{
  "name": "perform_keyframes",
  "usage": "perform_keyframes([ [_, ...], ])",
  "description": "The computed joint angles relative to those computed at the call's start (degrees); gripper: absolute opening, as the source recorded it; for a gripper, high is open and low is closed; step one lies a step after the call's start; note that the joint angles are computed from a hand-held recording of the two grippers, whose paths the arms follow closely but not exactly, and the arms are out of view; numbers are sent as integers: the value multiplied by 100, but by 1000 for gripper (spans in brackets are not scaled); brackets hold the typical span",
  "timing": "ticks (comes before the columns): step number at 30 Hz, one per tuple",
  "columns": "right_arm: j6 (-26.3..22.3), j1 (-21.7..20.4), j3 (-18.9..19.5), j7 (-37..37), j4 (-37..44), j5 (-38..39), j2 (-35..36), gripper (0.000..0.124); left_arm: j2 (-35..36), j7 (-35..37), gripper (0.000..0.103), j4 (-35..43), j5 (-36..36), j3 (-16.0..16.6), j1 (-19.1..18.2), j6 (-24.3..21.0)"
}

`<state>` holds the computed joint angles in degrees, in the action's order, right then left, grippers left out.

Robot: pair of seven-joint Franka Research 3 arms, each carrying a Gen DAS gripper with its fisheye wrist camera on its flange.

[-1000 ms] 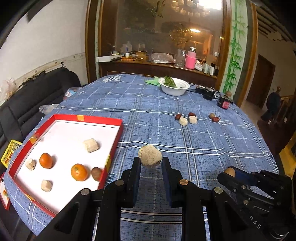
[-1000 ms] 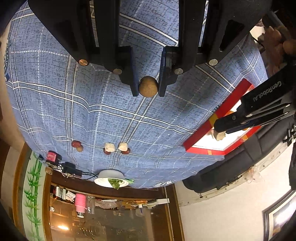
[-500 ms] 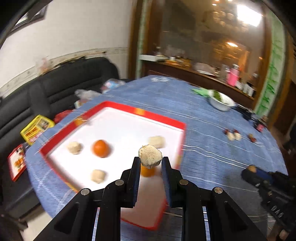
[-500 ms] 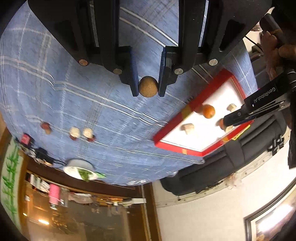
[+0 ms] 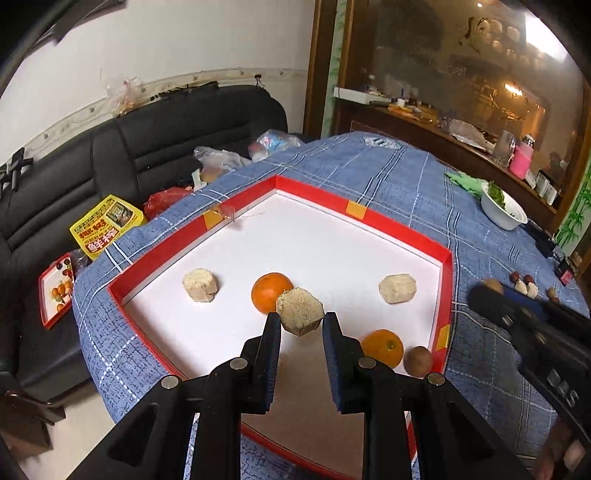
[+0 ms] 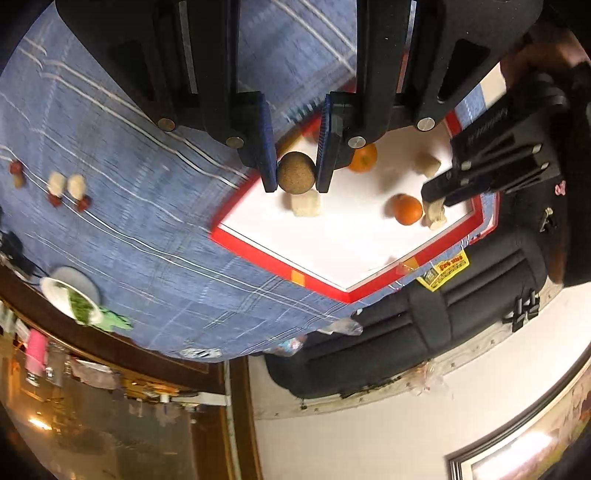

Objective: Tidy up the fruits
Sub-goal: 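Carry the brown fruit and tan piece over the red-rimmed tray with both tools, then open both tools to drop the brown fruit and tan piece into the tray, then move both open tools back toward the fruit row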

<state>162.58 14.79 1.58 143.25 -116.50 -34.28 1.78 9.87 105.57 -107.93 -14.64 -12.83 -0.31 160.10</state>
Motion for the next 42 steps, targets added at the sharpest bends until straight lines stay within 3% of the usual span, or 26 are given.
perform_keyframes([
  [15, -468, 397, -421, -1705, 1770, 1557, 1519, 21, 131, 16, 22, 78, 154, 36, -21, -327],
  [28, -1015, 561, -562, -2490, 2781, 2282, 2273, 21, 243, -161, 22, 231, 362, 59, 17, -516],
  [30, -1168, 564, -554, -2557, 2899, 2400, 2346, 22, 260, -321, 25, 294, 493, 112, -12, -641],
  [31, -1260, 550, -532, -2607, 2953, 2481, 2370, 23, 273, -441, 33, 338, 582, 144, -33, -737],
  [33, -1346, 588, -563, -2622, 2936, 2488, 2327, 51, 274, -664, 56, 433, 691, 192, -48, -933],
  [34, -1306, 603, -578, -2615, 2855, 2475, 2252, 56, 263, -893, 71, 477, 805, 247, -76, -1051],
  [38, -887, 719, -733, -2309, 2191, 2138, 1661, 57, 36, -1552, 73, 325, 566, 283, 2, -890],
  [42, -167, 856, -1077, -1000, 824, 778, 447, 57, -321, -1778, 73, -140, 97, 201, 10, 46],
])
